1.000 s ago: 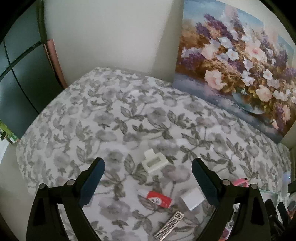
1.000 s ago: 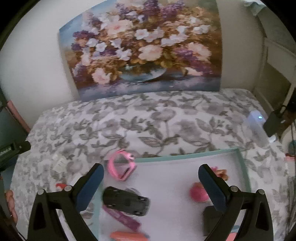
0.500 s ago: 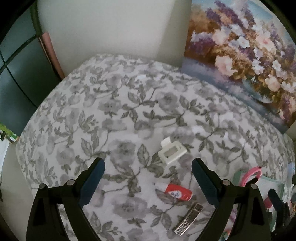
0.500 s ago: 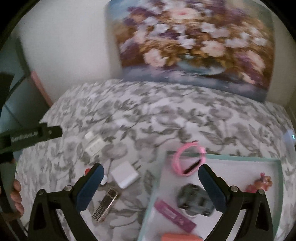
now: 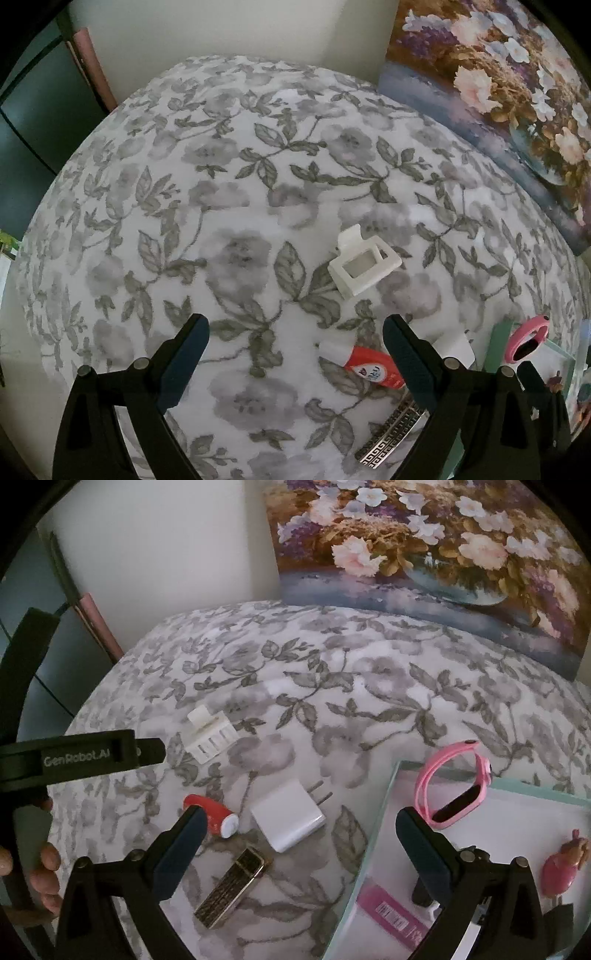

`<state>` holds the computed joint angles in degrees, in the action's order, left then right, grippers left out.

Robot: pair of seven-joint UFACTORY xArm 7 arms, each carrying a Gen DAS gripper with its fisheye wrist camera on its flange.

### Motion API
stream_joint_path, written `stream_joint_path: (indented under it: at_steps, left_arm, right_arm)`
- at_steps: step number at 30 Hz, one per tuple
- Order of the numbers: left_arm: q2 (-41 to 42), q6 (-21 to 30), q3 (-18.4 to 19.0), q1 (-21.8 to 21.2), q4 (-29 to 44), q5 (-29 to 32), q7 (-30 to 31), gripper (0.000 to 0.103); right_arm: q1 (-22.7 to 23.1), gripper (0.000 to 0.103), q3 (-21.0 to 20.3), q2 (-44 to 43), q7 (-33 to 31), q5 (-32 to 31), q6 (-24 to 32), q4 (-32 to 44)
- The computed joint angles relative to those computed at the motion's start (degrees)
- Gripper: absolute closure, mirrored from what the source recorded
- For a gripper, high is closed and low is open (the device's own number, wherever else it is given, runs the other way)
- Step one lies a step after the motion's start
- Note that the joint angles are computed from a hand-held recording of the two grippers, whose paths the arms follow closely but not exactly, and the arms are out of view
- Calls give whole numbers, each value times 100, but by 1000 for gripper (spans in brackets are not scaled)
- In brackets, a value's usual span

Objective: Organize rigid objects
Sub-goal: 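Lower the right tool over the white charger while the left tool approaches the red bottle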

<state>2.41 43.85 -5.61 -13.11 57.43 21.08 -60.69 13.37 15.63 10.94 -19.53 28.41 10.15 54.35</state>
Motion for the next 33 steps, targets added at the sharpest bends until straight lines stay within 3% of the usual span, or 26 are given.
stream_joint_path:
  at_steps: [8, 11, 15, 28, 33]
  left_arm:
    - [41, -143, 18, 7, -3, -162, -7, 8]
    - [58, -95, 14, -4, 19, -142, -19, 8]
    - [163, -103, 16, -8, 56, -312, 114, 8]
    - [453, -93, 45, -123, 220, -573, 455, 8]
    - [458, -114, 64, -132, 212, -612, 465, 8]
  right_arm:
    - [-198, 24, 261, 41, -729, 692, 58, 140]
    - [-26, 35, 127, 129, -639, 463, 171, 206]
    - [67, 43, 57, 248, -502, 216, 269, 250]
    - [236, 43, -148, 500, 251, -768, 216, 363]
    - [67, 44, 40, 616, 185, -702, 235, 454]
